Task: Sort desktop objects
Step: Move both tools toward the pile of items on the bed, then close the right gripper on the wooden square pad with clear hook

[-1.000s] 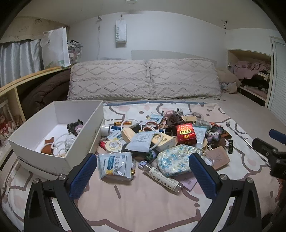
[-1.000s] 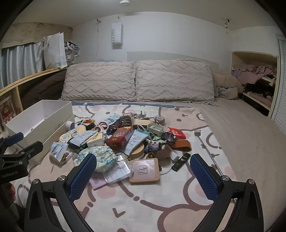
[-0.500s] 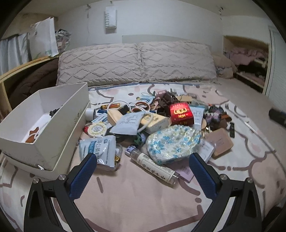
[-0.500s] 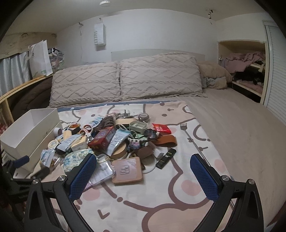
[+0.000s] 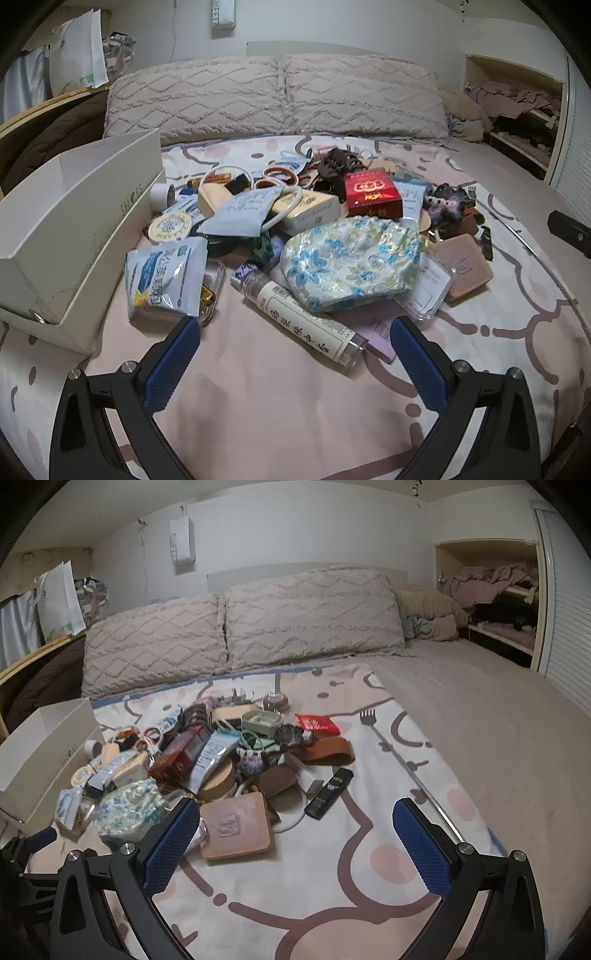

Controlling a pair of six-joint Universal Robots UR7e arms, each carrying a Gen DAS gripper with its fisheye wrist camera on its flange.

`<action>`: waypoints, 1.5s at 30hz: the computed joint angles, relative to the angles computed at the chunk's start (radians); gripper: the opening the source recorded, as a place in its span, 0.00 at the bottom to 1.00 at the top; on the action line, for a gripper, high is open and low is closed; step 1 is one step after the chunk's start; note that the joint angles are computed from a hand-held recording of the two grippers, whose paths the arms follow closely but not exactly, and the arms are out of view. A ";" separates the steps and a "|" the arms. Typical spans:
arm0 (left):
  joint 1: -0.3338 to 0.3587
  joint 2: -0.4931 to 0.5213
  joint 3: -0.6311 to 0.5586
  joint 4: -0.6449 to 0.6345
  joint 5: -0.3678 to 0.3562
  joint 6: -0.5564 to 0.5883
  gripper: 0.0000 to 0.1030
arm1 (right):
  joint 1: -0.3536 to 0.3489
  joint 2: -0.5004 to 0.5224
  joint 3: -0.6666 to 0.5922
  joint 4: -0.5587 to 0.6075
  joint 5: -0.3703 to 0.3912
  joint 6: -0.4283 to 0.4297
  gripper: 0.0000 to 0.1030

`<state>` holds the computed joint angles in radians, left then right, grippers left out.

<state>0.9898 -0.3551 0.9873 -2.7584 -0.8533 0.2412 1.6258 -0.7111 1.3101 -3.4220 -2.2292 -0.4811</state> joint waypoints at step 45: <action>0.023 0.044 -0.088 0.205 0.026 -0.139 1.00 | -0.039 0.106 -0.187 0.583 -0.064 0.002 1.00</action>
<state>1.0128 -0.3107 0.8997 -2.5530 -0.8276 0.1025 1.5873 -0.6053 1.1230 -2.8391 -2.2936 -0.4791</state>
